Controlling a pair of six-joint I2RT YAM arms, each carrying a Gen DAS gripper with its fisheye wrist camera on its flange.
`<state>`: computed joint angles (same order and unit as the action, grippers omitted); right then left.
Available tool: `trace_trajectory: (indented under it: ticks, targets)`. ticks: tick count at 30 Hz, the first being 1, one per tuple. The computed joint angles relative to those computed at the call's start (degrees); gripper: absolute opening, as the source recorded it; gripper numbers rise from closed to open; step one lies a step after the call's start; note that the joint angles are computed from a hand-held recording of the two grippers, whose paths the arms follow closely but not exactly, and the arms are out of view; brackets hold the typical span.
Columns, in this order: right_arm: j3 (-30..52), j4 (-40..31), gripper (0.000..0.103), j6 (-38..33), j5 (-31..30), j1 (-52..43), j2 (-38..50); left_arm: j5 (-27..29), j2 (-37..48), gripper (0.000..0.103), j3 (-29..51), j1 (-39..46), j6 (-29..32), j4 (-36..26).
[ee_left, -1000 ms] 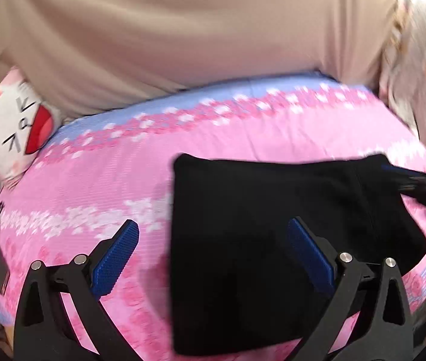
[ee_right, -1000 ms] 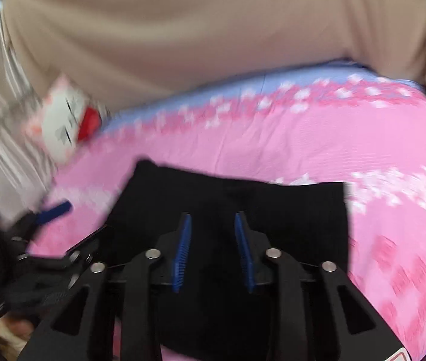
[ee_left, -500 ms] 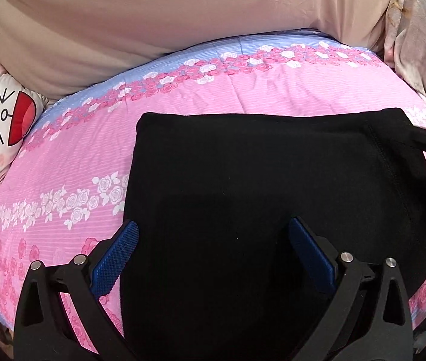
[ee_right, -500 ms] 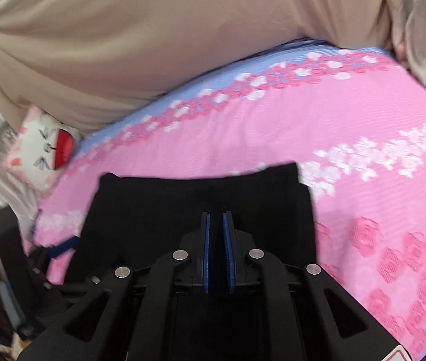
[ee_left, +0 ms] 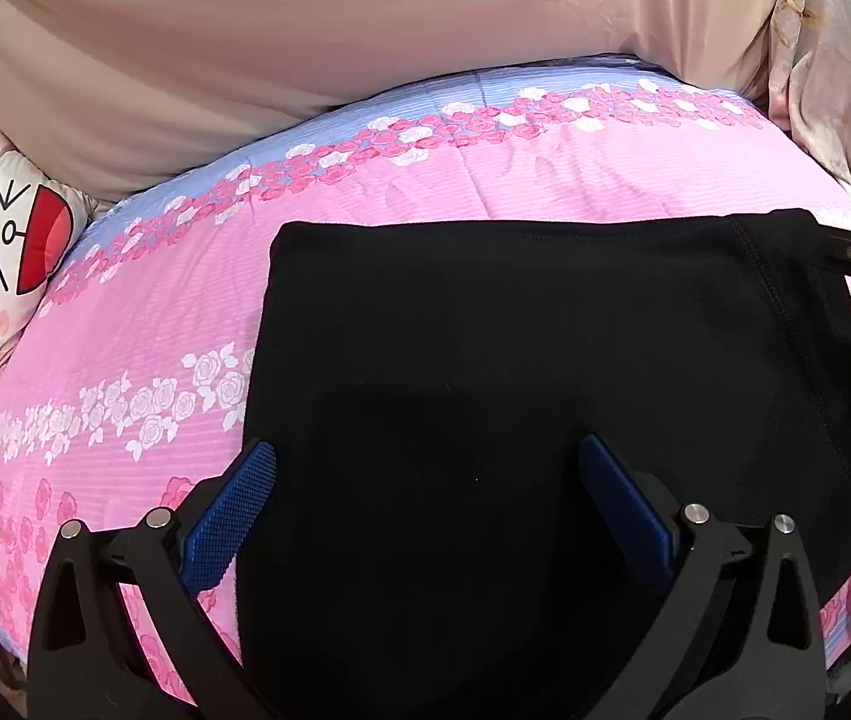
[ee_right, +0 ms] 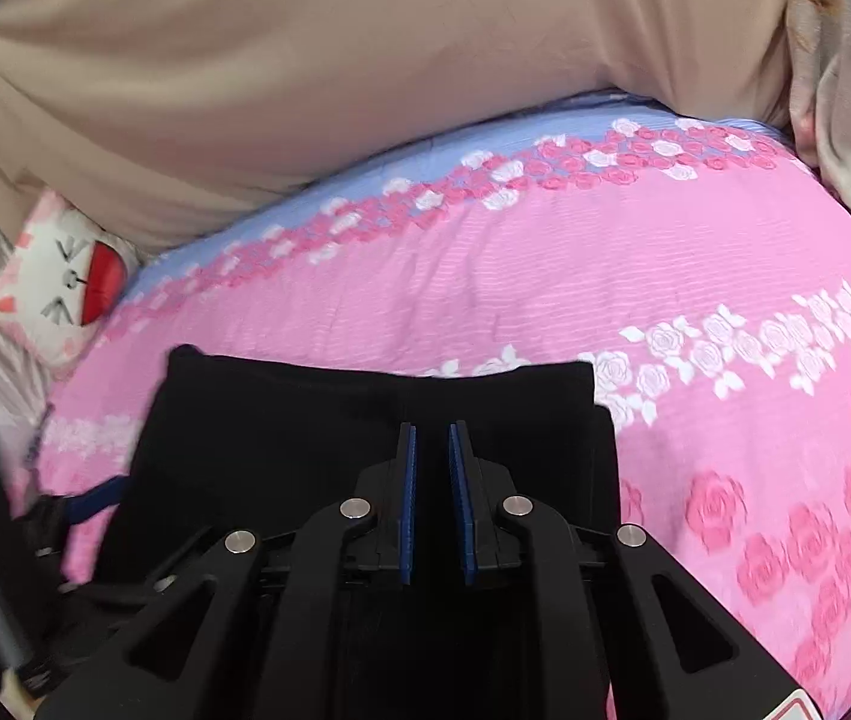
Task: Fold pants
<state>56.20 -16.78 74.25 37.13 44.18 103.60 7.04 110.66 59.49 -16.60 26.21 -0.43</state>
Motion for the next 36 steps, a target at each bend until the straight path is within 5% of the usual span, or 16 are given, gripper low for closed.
trace_trajectory:
  ticks: [2, 5, 9, 13, 16, 20, 26, 36]
  targets:
    - [-0.2, 0.4, 0.002, 0.1, -0.4, -2.2, 2.7, 0.4, 0.1, 0.098, 0.3, 0.3, 0.0, -0.6]
    - [-4.8, 5.5, 0.006, 3.2, 0.2, -2.0, 0.5, 0.8, 0.3, 0.098, 0.7, 0.6, 0.2, -1.1]
    - [-8.0, -0.5, 0.012, 11.9, 6.2, 4.6, -6.6, 1.8, -0.2, 0.098, 1.5, 2.1, 0.1, -3.3]
    - [-7.9, -13.6, 0.043, 24.7, 8.1, 12.4, -8.7, 5.2, -1.9, 0.098, 2.2, 6.4, -0.2, -6.6]
    - [-10.4, -11.4, 0.046, 29.7, 7.4, 16.5, -9.0, 5.5, -2.2, 0.098, 2.6, 8.0, -0.4, -8.3]
    - [-10.9, -5.1, 0.062, 28.1, 5.9, 17.2, -5.9, 3.6, -2.2, 0.098, 1.5, 7.1, -0.2, -7.1]
    - [-8.0, -3.3, 0.069, 24.6, 3.8, 15.3, -1.1, 3.1, -4.1, 0.098, -1.3, 6.8, 0.3, -5.7]
    - [-12.2, 5.1, 0.075, 28.3, 2.3, 17.1, -0.4, 5.9, -4.8, 0.098, -2.8, 7.9, 0.9, -6.4]
